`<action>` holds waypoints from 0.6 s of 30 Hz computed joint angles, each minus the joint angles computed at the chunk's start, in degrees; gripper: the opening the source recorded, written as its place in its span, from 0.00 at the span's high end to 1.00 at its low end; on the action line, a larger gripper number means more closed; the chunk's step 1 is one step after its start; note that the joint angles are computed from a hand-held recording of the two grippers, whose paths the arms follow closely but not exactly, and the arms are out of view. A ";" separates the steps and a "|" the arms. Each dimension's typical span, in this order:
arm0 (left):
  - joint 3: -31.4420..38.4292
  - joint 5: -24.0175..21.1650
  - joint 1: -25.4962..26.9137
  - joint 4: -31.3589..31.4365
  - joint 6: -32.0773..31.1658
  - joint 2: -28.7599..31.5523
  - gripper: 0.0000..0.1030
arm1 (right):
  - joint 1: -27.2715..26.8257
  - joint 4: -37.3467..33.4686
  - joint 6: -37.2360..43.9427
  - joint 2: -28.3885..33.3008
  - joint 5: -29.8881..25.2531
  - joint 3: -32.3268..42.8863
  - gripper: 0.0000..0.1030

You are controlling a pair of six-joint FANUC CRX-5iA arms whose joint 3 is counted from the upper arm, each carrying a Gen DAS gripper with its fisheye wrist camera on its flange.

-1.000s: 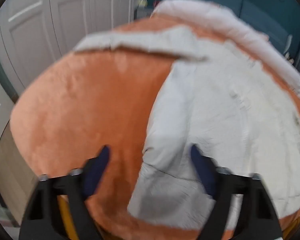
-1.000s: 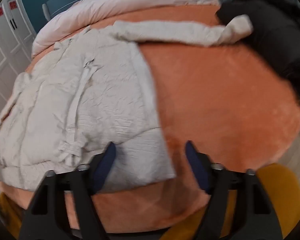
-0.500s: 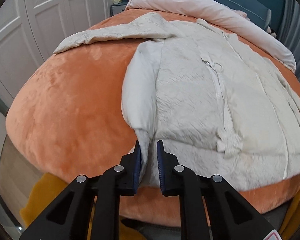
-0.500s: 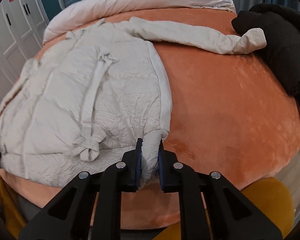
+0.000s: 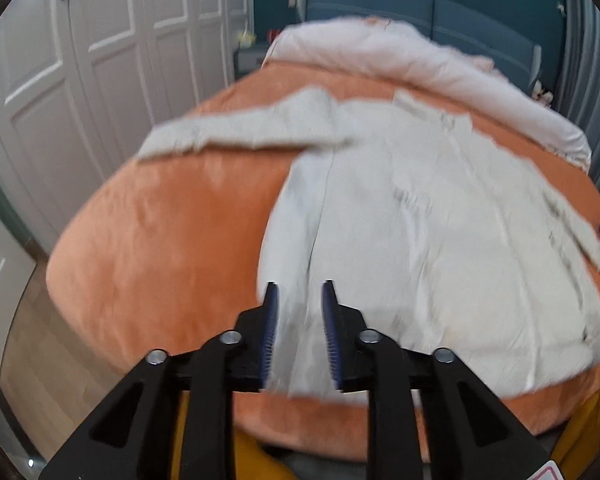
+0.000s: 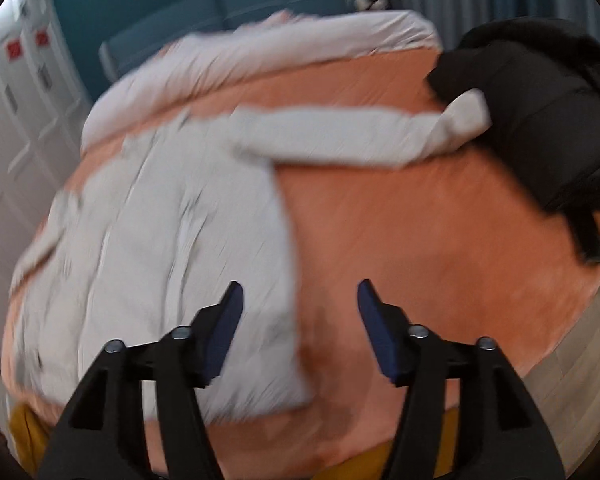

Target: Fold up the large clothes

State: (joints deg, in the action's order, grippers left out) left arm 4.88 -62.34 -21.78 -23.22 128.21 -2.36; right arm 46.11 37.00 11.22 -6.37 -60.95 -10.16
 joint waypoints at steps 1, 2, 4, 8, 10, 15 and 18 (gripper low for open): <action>1.79 0.16 -0.01 -0.25 -0.70 1.04 0.62 | -2.05 0.41 -0.36 0.13 -0.15 0.35 0.42; 3.64 0.30 -0.35 -1.10 -0.95 2.24 0.57 | -3.82 0.57 -0.77 0.53 -0.52 0.76 0.42; 8.01 0.90 -1.04 -2.28 -2.32 5.64 0.55 | -8.52 0.36 -1.92 1.30 0.58 1.24 0.42; 14.89 2.35 -1.47 -0.75 -4.32 12.06 0.48 | -17.36 -3.43 -3.81 4.07 4.96 2.85 0.42; 19.05 2.47 -2.32 -0.70 -5.53 15.93 0.46 | -22.07 -5.50 -4.56 5.84 8.32 4.30 0.40; 27.17 2.69 -3.09 1.78 -9.31 24.48 0.44 | -29.44 -14.17 -2.20 13.56 10.12 11.57 0.41; 31.12 1.81 -3.13 3.15 -11.05 28.86 0.44 | -31.13 -16.79 2.80 19.10 6.27 18.97 0.90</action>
State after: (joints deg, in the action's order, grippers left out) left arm 35.99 -60.54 -24.91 -20.07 117.15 26.51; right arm 14.97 20.21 14.03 12.73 -54.68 8.81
